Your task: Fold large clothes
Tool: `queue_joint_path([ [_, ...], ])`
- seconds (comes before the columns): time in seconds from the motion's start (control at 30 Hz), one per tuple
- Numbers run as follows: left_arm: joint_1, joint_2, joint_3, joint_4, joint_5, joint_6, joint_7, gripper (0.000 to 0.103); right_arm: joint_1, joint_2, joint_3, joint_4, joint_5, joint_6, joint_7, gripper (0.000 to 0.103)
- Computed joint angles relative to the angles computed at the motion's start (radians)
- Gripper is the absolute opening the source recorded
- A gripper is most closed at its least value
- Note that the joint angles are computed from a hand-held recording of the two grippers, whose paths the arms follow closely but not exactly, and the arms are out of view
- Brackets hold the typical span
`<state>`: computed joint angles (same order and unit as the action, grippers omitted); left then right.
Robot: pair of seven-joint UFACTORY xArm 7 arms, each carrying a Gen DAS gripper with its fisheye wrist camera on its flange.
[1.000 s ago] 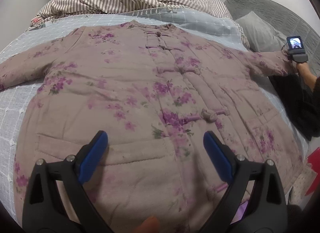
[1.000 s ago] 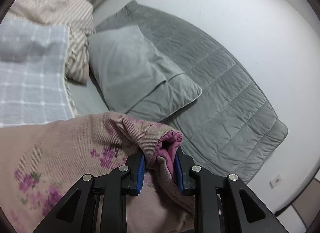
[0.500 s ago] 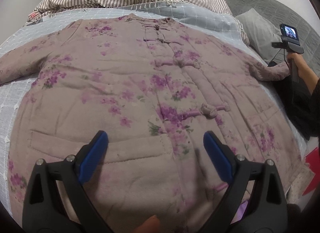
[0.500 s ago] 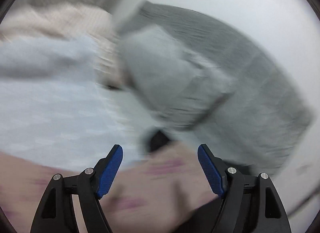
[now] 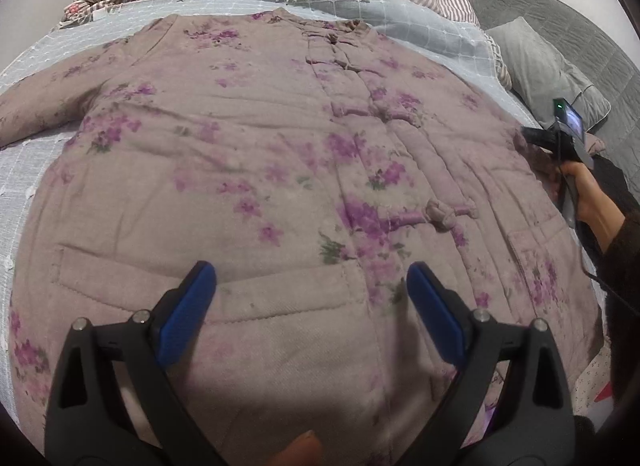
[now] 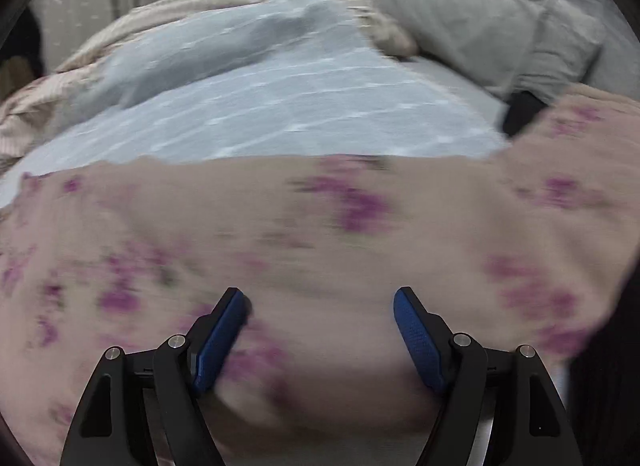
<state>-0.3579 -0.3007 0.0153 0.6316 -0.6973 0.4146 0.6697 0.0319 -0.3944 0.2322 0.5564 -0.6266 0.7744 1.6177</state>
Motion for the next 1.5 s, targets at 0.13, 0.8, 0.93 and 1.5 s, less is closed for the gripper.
queue_joint_path([
  [0.13,0.022,-0.015,-0.012,0.004,0.048,0.022,-0.045,0.096,0.056,-0.157,0.005,-0.026,0.128,0.194,-0.052,0.077],
  [0.8,0.369,-0.043,0.217,0.120,0.305,0.597,-0.035,0.096,0.492,-0.535,0.356,-0.162,0.564,0.093,0.225,0.084],
  [0.93,0.433,-0.027,0.243,0.093,0.233,0.671,0.055,0.096,0.569,-0.482,0.433,-0.231,0.601,-0.013,0.370,0.084],
  [1.5,0.551,-0.252,0.237,0.044,0.148,0.898,0.140,0.023,0.513,-0.421,0.500,-0.034,0.396,-0.092,0.465,0.016],
])
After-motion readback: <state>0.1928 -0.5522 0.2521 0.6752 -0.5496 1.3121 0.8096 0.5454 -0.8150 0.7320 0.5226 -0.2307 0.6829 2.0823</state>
